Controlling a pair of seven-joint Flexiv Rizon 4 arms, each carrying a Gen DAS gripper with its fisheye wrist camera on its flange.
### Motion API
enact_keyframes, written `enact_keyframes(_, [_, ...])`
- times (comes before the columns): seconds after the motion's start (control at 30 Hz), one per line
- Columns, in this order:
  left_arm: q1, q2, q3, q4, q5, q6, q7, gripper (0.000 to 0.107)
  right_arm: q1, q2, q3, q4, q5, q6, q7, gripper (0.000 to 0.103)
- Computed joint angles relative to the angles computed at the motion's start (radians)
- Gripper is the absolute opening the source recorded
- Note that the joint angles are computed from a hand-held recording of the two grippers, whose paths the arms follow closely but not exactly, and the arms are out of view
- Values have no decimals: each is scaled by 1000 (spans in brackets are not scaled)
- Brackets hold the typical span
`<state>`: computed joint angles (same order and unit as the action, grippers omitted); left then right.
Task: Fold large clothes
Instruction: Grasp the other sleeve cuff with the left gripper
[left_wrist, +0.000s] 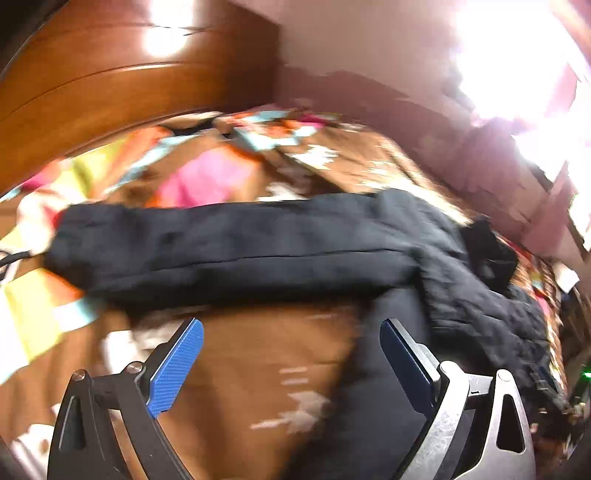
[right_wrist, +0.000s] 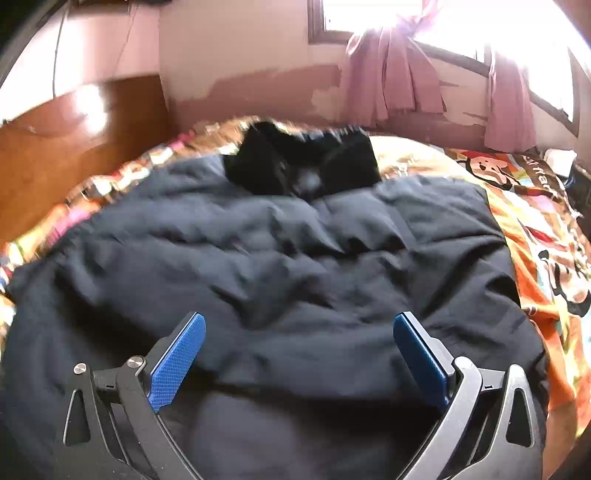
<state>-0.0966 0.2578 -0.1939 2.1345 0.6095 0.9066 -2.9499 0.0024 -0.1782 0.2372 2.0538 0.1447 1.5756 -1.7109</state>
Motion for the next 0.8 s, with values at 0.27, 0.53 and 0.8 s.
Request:
enact_keyframes(0.27, [85,186,116,229,-139,23,16,96,35,-19,69,-89,125,-16,1,100])
enact_keyframes(0.53, [208,51,182,314,-269,264,116,95,197,-92,-89,-5,-129,35,225,102])
enact_keyframes(0.8, [287,14,165,311,-226,286,131,14,263,-110,-189,56,-279,125,349,102])
